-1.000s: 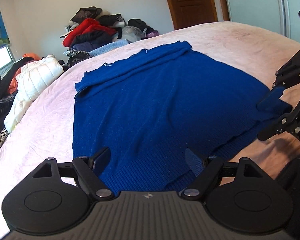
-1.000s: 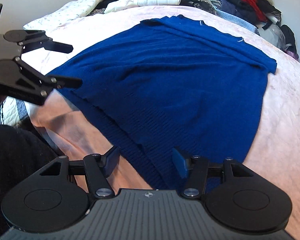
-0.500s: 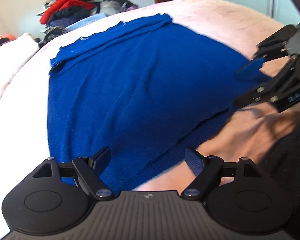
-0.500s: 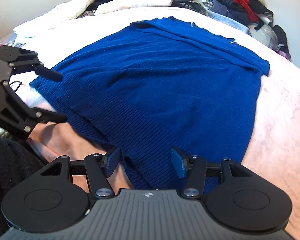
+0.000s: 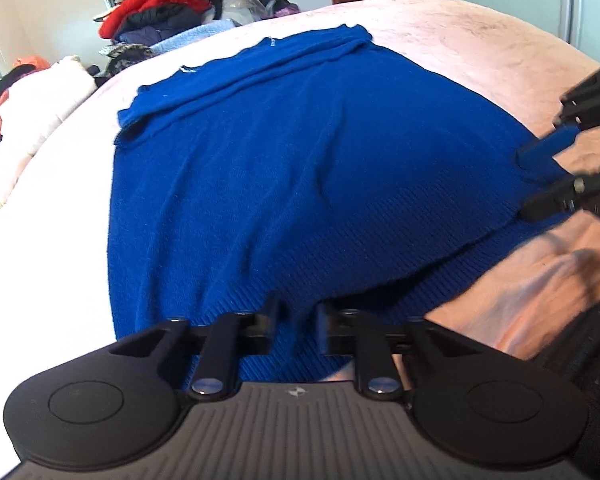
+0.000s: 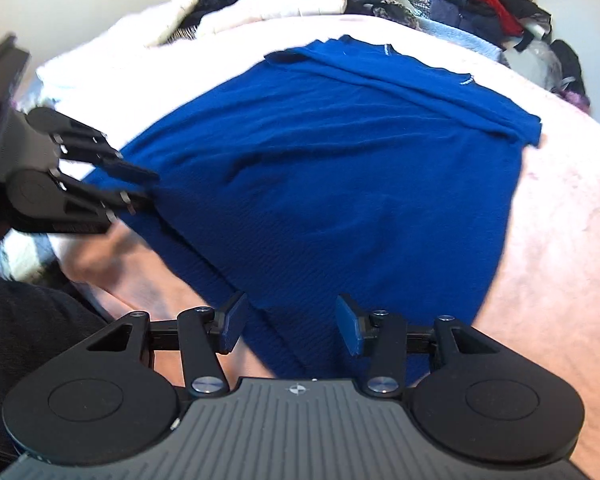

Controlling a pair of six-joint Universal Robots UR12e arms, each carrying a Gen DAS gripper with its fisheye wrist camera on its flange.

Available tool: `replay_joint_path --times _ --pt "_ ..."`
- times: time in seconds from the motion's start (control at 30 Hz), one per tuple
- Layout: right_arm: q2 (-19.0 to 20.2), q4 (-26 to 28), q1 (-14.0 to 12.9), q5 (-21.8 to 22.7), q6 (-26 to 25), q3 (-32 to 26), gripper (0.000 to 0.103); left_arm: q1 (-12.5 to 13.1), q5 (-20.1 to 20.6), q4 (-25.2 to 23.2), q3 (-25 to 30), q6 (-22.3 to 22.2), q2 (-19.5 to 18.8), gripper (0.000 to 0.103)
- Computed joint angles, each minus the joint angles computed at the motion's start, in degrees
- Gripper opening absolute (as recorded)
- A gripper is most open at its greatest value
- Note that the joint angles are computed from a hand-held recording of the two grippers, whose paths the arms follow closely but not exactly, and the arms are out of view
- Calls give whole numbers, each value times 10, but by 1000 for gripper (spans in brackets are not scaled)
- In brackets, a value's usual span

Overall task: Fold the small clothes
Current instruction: 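Pinch the sweater hem with both tools, side by side, then lift the hem with both tools and fold it toward the collar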

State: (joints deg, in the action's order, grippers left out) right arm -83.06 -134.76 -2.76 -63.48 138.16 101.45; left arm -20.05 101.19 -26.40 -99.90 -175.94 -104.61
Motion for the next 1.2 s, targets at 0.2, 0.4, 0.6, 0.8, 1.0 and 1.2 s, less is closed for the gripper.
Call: replay_joint_path --times 0.2,0.4,0.6,0.8,1.0,1.2 --pt "0 -27 17 -43 -61 13 53 7 -1 -9 8 -29 -1 10" --pt "5 -41 21 -35 -86 16 19 6 -2 -4 7 -25 -1 11" --pt "7 -18 19 -21 -86 5 2 17 -32 -1 -2 -58 9 2" --pt "-7 130 -1 -16 -149 -17 1 32 -80 -48 -7 -48 26 1" --pt "-5 100 -6 21 -106 -17 18 23 -60 -34 1 -55 20 2" --pt "8 53 18 50 -119 -18 32 35 -92 -4 6 -83 31 2"
